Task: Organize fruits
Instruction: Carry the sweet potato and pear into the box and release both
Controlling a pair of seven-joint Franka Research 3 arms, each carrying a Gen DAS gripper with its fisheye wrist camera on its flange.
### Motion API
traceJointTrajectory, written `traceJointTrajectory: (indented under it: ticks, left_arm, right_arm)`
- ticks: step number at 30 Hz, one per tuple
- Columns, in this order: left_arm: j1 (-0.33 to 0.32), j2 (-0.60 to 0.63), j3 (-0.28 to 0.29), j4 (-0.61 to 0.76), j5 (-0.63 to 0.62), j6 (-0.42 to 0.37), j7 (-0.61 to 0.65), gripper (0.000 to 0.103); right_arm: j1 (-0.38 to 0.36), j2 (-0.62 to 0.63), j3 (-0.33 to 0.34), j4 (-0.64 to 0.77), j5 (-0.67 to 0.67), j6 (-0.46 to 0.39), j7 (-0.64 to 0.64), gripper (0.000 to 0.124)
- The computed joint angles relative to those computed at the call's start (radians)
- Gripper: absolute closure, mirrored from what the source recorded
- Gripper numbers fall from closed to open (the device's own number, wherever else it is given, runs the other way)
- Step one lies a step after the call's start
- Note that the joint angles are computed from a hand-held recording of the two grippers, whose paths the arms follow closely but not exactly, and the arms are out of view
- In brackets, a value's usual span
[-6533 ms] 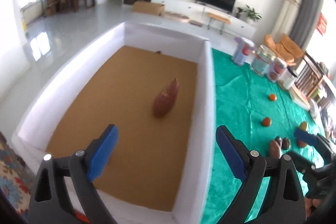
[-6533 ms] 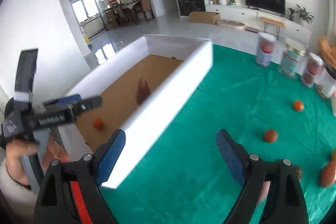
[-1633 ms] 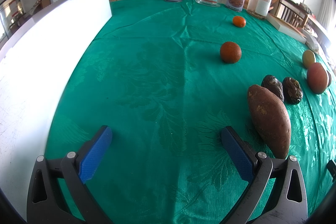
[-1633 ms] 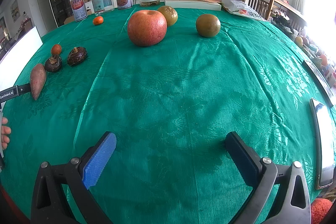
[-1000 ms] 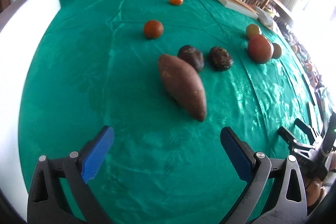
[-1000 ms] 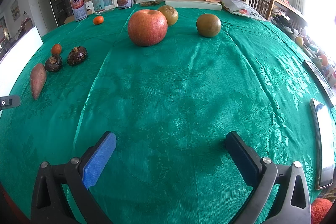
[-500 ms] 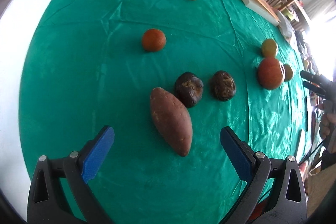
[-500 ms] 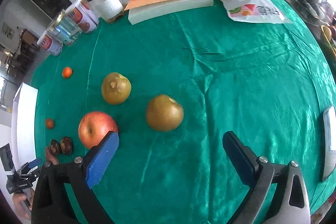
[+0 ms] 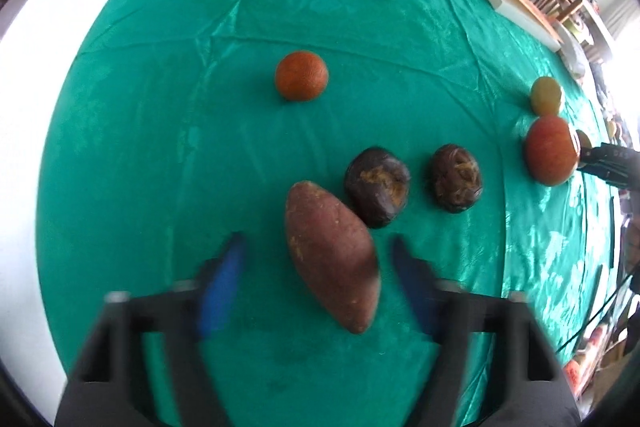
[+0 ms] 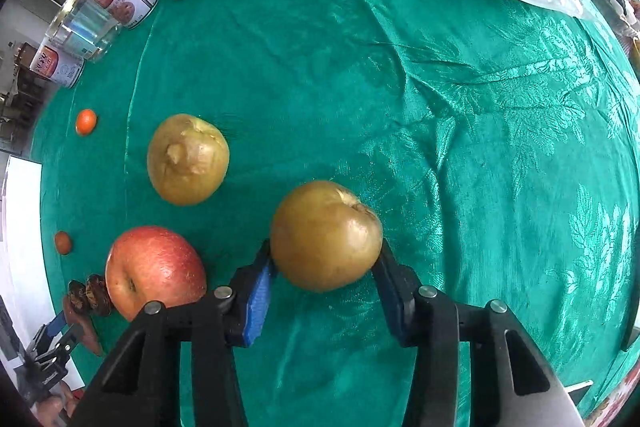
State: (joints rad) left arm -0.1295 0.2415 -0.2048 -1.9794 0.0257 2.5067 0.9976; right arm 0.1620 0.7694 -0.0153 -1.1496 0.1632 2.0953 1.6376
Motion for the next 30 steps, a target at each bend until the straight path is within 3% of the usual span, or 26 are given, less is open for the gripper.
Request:
traceJointTrajectory:
  ticks: [1,4,10,14,16,18,23,27,30]
  left_arm:
    - [0.025,-0.007,-0.021,-0.028,-0.058,0.039,0.033,0.06]
    - [0.001,-0.039,0.006,-0.076,0.01,0.084,-0.002,0.061]
    - [0.032,-0.232,-0.01,-0.27,-0.188,0.208,0.169,0.062]
    - [-0.034,-0.442,0.075,-0.408,-0.494,0.231,0.399,0.062]
    - [-0.056,-0.579,0.127,-0.491,-0.526,0.228,0.434,0.061]
    - [-0.025,-0.698,0.15,-0.555,-0.456,0.214,0.392,0.061]
    - [0.139,-0.889,0.196,-0.655,-0.234,0.12,0.272,0.061]
    - [0.236,-0.835,0.255,-0.665,-0.111,0.093,0.22,0.061]
    - [0.258,-0.761,0.287,-0.669,-0.087,0.1,0.211,0.061]
  right_arm:
    - [-0.001,-0.025,-0.004,-0.038,-0.006,0.02,-0.011,0.077]
    - [-0.011,-0.106,-0.003,-0.152,0.003,0.079,-0.036,0.077]
    - [-0.032,-0.319,0.027,-0.4,0.064,0.154,-0.148,0.077]
    - [0.006,-0.438,0.07,-0.499,0.108,0.162,-0.241,0.077]
    - [0.036,-0.48,0.104,-0.526,0.16,0.164,-0.295,0.077]
    - [0.081,-0.494,0.144,-0.523,0.218,0.168,-0.348,0.077]
    - [0.238,-0.394,0.239,-0.373,0.318,0.172,-0.436,0.077]
    - [0.391,-0.2,0.272,-0.122,0.282,0.133,-0.417,0.077]
    - [0.527,-0.036,0.242,0.096,0.174,0.114,-0.369,0.077]
